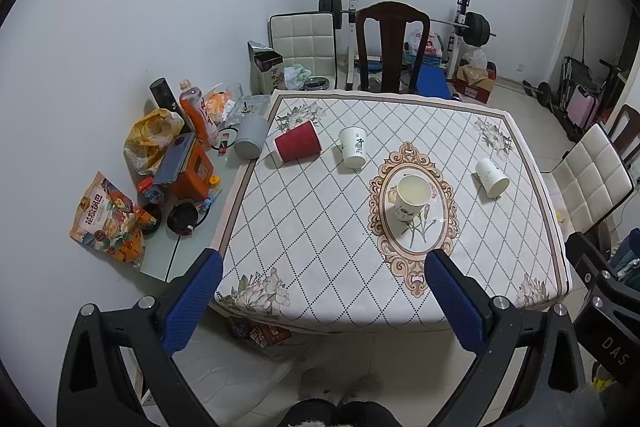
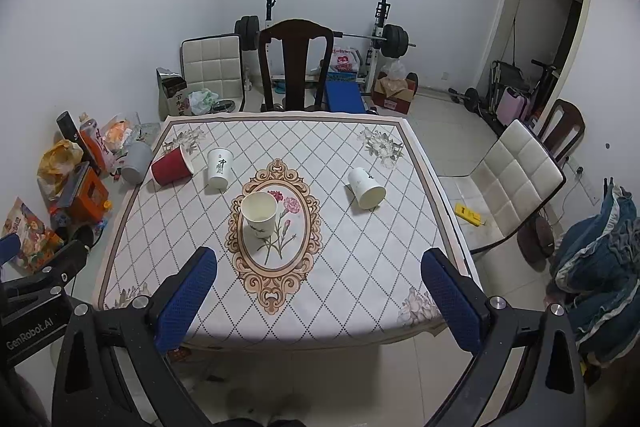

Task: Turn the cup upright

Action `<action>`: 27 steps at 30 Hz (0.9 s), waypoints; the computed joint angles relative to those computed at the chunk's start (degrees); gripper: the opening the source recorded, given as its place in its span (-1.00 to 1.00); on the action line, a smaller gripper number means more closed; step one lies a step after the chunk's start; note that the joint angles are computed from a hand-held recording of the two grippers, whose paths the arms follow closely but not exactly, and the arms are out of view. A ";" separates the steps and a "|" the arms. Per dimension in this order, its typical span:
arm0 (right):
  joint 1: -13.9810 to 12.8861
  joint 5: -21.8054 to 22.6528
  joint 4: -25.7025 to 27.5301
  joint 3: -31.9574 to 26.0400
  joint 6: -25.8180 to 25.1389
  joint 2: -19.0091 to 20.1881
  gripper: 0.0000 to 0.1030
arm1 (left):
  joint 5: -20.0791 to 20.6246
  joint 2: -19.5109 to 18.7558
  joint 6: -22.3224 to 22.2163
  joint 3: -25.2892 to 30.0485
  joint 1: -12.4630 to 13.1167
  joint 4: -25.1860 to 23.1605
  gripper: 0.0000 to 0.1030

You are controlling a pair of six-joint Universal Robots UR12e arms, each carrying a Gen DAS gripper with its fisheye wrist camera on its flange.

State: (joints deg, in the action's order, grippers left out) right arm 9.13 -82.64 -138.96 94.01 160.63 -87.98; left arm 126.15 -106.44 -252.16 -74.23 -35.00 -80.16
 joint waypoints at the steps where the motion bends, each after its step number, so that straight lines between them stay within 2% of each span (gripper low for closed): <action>1: 0.00 0.08 0.14 -0.05 -0.07 0.01 1.00 | 0.04 -0.01 -0.10 -0.02 -0.01 -0.07 1.00; 27: 0.48 0.01 0.88 0.90 -0.28 -0.89 1.00 | -0.94 1.38 0.63 -1.79 -0.02 1.55 1.00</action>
